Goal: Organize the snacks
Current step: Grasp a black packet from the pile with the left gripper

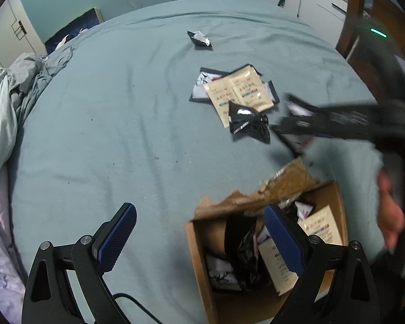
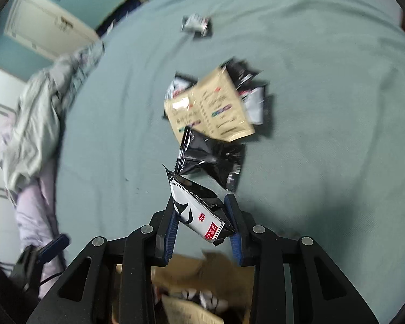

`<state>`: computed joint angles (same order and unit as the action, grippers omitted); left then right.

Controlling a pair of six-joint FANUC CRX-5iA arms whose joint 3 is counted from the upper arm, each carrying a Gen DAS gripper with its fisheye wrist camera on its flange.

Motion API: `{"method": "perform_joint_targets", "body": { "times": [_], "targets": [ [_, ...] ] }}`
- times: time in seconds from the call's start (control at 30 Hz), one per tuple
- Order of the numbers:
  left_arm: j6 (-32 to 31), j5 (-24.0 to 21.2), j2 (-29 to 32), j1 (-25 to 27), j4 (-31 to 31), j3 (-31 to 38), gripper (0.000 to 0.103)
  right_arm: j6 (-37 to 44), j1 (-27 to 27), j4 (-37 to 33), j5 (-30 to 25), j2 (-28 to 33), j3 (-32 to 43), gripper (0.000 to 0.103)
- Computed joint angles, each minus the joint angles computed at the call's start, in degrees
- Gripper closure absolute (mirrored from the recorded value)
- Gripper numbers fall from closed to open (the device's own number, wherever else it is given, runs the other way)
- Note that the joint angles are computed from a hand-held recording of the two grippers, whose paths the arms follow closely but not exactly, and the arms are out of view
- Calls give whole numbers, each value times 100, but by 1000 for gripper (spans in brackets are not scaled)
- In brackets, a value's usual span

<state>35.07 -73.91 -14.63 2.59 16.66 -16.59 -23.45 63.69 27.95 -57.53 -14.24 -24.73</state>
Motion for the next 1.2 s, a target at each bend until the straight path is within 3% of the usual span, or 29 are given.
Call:
{"method": "perform_joint_targets", "body": {
  "times": [0.27, 0.37, 0.5, 0.63, 0.9, 1.07, 1.13, 1.2],
  "targets": [
    [540, -82, 626, -569, -124, 719, 6, -2373, 1829, 1129, -1722, -814, -517, 71],
    [716, -329, 1055, -867, -199, 1111, 6, -3350, 2707, 1346, -2442, -794, -532, 71],
    [914, -232, 1462, -1382, -627, 1524, 5, -4237, 3657, 1172, -3238, -654, -538, 71],
    [1297, -71, 1832, -1888, -1079, 1798, 6, -4611, 3745, 1206, -3034, -843, -757, 71],
    [1849, -334, 2565, -2621, -1658, 2251, 6, -3967, 3024, 844, -2303, -1025, -924, 71],
    [1905, -460, 2855, -2928, -1983, 2393, 6, -4403, 3171, 977, -2298, -1328, -1192, 71],
    [2006, -537, 2941, -2949, -2045, 2454, 13, -4526, 3234, 971, -2332, -1379, -1229, 71],
    [2057, -530, 2954, -2938, -2061, 2459, 28, -4521, 3189, 977, -2259, -1400, -1266, 71]
  ]
}}
